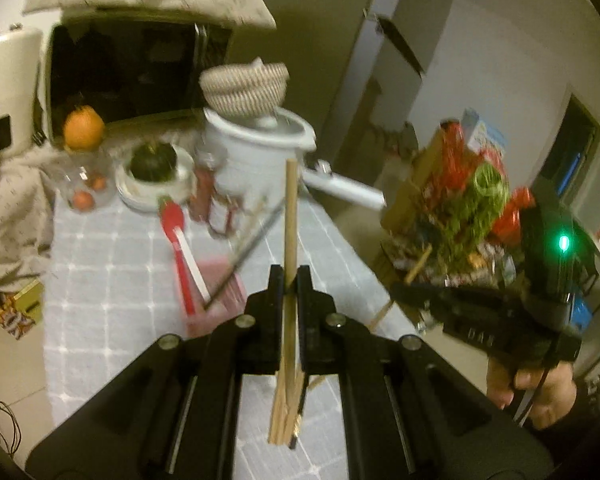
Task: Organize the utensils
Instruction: 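Lift and carry the wooden chopsticks in both tools over the pink holder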
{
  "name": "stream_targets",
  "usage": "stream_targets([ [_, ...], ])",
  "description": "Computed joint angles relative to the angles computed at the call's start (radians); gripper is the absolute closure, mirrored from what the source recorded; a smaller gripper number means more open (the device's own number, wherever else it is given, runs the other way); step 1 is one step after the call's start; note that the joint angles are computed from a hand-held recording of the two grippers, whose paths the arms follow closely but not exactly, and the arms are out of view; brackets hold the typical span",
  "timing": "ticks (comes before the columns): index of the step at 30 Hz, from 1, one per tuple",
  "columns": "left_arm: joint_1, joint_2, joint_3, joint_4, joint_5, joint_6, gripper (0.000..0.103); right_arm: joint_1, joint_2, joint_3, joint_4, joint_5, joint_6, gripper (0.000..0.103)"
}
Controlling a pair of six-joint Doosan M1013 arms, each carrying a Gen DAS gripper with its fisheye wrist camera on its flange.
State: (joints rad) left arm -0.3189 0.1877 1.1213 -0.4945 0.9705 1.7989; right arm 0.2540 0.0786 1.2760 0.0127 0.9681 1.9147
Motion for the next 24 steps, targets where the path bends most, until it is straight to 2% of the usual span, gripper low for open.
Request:
stream_targets([
  [7, 0.005, 0.004, -0.027, 0.042, -0.144, -0.023, 0.096, 0.012, 0.010, -0.026, -0.019, -0.046, 0.001, 0.097],
  [13, -0.011, 0.027, -0.020, 0.152, -0.252, -0.054, 0.096, 0.007, 0.009, -0.028, -0.021, -0.048, 0.009, 0.097],
  [24, -0.032, 0.069, -0.013, 0.285, -0.271, -0.119, 0.096, 0.002, 0.004, -0.025, -0.023, -0.056, 0.021, 0.097],
])
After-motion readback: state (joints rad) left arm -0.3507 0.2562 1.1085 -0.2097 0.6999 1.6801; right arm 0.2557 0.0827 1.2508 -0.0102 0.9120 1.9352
